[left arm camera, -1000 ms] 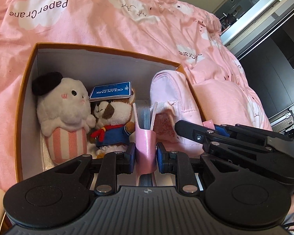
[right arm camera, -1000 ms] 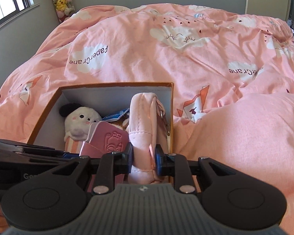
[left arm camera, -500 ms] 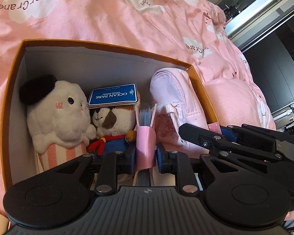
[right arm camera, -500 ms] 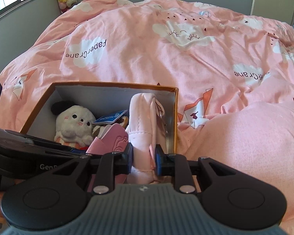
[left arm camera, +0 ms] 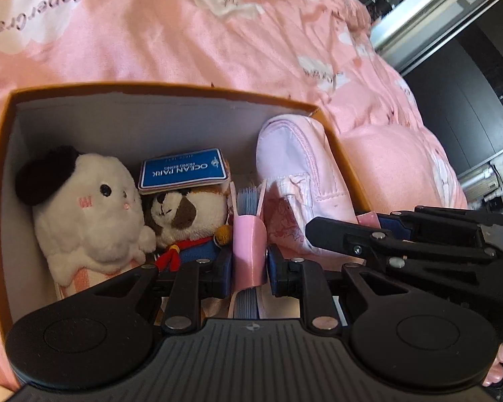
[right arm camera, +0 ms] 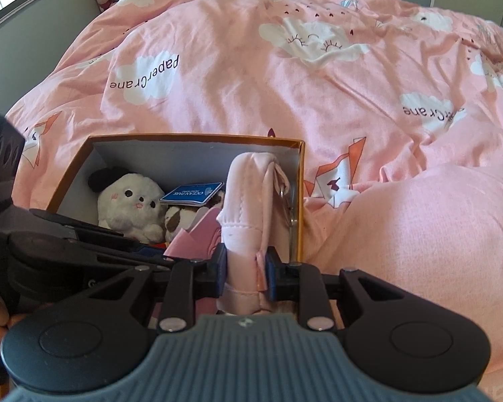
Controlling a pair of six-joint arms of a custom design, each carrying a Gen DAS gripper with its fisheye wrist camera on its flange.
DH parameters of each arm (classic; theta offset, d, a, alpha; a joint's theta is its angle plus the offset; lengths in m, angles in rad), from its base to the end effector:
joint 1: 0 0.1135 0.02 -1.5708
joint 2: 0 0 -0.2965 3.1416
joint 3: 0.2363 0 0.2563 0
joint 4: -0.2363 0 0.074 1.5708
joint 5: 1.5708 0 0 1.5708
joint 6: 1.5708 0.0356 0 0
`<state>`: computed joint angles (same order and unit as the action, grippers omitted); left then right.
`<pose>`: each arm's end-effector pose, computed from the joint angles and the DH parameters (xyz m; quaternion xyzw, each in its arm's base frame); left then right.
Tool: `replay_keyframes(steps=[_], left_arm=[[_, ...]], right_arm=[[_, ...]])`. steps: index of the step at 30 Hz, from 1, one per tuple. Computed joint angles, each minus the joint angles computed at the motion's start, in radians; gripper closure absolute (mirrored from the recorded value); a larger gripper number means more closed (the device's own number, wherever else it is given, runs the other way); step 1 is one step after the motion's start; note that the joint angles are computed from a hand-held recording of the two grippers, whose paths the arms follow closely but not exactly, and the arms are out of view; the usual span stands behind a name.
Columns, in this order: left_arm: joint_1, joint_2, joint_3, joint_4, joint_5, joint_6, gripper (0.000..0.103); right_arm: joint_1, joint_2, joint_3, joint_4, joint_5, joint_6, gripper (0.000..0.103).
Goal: Organize objects
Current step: 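Lower the card holder and backpack into the box beside the plushes, then open both tools to release the items and withdraw from the box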
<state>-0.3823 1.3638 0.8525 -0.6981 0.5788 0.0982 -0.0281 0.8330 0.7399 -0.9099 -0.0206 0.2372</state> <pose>0.2177 -0.1085 0.2370 0.2742 0.9035 -0.3023 0.1308 0.1331 -0.0030 0.2771 0.1241 0.9519 0.0391 0.2775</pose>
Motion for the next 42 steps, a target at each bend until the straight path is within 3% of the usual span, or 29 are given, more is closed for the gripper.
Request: replay_keyframes(steps=[3, 6, 10, 19, 25, 29, 30, 34, 37, 42], left_arm=[[-0.005, -0.127, -0.078, 0.075, -0.024, -0.072, 0.079], [0.000, -0.202, -0.139, 0.161, -0.036, -0.187, 0.079], [-0.018, -0.203, -0.164, 0.239, -0.096, -0.317, 0.080], [-0.057, -0.151, -0.179, 0.345, -0.133, -0.441, 0.080], [0.005, -0.070, -0.128, 0.292, -0.028, -0.404, 0.076], [0.056, -0.065, -0.132, 0.287, 0.083, -0.402, 0.048], [0.062, -0.069, -0.133, 0.287, 0.095, -0.393, 0.047], [0.067, -0.065, -0.095, 0.215, 0.108, -0.316, 0.048], [0.071, -0.070, -0.051, 0.120, 0.106, -0.182, 0.049], [0.054, -0.142, -0.044, 0.002, 0.041, 0.022, 0.063]], right_arm=[[0.035, 0.014, 0.055, -0.060, 0.055, 0.046, 0.078], [0.025, 0.029, 0.102, -0.107, 0.043, 0.048, 0.078], [-0.019, 0.077, 0.121, -0.123, 0.001, 0.039, 0.078], [0.000, 0.115, 0.123, -0.120, 0.023, 0.055, 0.079], [-0.033, 0.121, 0.084, -0.049, 0.008, -0.025, 0.077], [-0.031, 0.094, 0.075, -0.044, -0.009, -0.090, 0.067], [-0.014, 0.090, 0.072, -0.044, 0.006, -0.098, 0.066], [0.072, 0.076, 0.068, -0.057, 0.076, -0.142, 0.065], [0.111, 0.066, 0.073, -0.074, 0.109, -0.205, 0.063], [0.176, 0.047, 0.095, -0.142, 0.133, -0.303, 0.058]])
